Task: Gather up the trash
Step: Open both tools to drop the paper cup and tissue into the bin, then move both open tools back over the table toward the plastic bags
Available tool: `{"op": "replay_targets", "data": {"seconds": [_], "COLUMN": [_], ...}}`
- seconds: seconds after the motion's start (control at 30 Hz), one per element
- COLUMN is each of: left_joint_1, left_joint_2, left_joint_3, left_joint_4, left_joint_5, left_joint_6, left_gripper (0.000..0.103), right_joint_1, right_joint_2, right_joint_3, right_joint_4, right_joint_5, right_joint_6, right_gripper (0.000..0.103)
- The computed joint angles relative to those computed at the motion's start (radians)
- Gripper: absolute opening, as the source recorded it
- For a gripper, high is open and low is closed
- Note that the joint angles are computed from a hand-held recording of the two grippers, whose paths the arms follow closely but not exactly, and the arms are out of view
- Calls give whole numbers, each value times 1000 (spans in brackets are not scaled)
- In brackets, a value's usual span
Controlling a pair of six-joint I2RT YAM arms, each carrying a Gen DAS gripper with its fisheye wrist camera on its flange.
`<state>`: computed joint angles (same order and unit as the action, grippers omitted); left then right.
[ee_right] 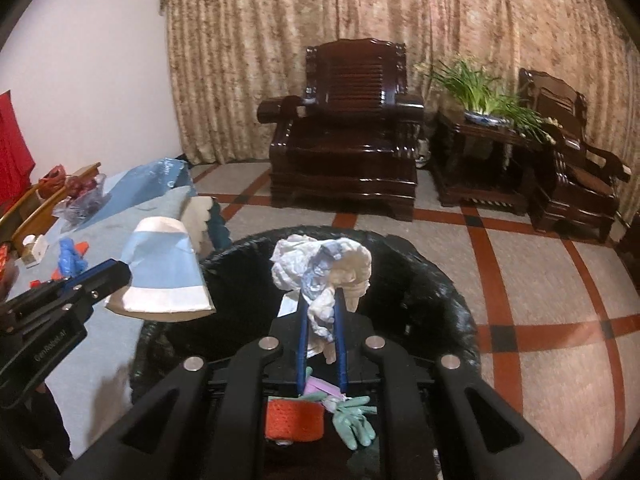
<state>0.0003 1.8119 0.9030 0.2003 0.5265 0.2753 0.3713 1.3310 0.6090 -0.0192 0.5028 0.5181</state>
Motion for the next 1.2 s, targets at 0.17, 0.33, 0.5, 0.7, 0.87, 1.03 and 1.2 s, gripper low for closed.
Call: {"op": "replay_targets", "data": {"seconds": [0.17,0.33,0.5,0.7,0.87,1.03,1.2], "left_joint_1": [-35,-43,-23,27,93,182,293], "left_joint_2": [43,79,101,91,58,34,39], "left_joint_3": [20,53,85,95,93,99,138], "left_joint_4": [4,-33,-66,-52,-38,-37,-46], "left_joint_5": [-8,14,41,62,81,85,97], "left_joint_6": [-7,-3,-24,-61,-70,-58,-32], "left_gripper": [11,13,38,75,90,91,92], "right_joint_1": [-35,-63,-82,-43,1,64,136], "right_joint_2": [-3,11,14,7,-13,24,124], "right_joint_3": [-36,-49,-62,-62,-57,7,104], "right_joint_4": [13,19,14,5,41,43,67], "right_joint_5": [-17,-38,-25,72,97,117,113], "right_joint_6": [-1,9,13,32,27,16,7], "right_gripper": [12,19,43,87,97,97,97]}}
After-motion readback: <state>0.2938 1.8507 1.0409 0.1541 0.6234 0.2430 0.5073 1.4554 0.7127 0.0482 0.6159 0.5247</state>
